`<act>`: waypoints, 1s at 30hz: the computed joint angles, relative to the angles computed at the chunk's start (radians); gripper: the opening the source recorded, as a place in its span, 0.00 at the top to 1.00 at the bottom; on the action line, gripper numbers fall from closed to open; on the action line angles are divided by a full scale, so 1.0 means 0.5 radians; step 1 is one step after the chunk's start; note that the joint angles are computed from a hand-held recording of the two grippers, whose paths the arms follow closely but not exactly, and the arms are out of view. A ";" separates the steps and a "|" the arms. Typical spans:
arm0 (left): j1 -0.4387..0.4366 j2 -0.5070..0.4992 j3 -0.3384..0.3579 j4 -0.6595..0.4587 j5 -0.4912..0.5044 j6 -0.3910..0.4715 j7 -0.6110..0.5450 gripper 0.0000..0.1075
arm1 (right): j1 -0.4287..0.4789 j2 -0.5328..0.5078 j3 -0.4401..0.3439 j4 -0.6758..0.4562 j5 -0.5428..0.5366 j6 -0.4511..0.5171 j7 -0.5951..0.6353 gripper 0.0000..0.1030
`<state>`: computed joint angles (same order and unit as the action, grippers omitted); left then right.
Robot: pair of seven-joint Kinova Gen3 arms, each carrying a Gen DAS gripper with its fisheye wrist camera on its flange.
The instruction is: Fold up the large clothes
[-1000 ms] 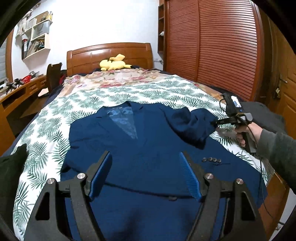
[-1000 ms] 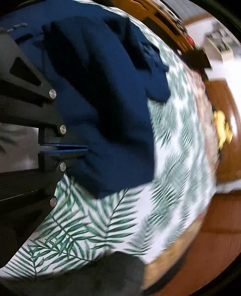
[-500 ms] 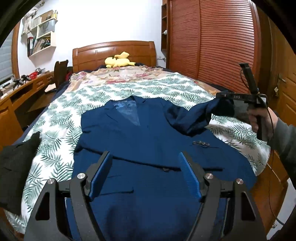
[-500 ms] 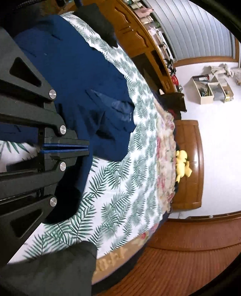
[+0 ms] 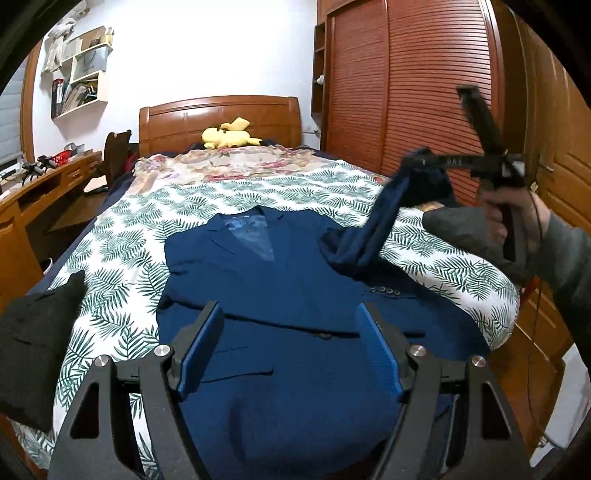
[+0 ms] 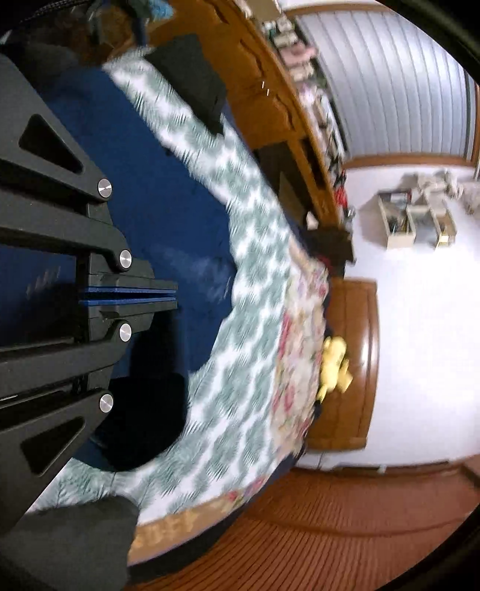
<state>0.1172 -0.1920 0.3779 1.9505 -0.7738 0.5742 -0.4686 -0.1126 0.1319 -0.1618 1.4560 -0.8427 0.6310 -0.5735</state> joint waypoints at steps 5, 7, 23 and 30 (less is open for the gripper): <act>-0.033 -0.053 0.028 0.067 0.000 0.013 0.004 0.30 | -0.044 -0.081 -0.039 0.054 -0.174 0.247 0.199 0.98; -0.039 -0.080 0.055 0.088 0.008 0.039 0.031 0.30 | -0.103 -0.112 -0.025 0.085 -0.120 0.290 0.190 0.98; 0.000 -0.013 0.238 0.071 -0.122 0.165 0.253 0.30 | -0.106 -0.219 0.114 0.494 -0.194 0.194 0.354 0.57; 0.175 0.173 0.052 0.025 -0.088 0.083 0.187 0.30 | -0.120 -0.234 0.173 0.706 -0.360 0.004 0.487 0.57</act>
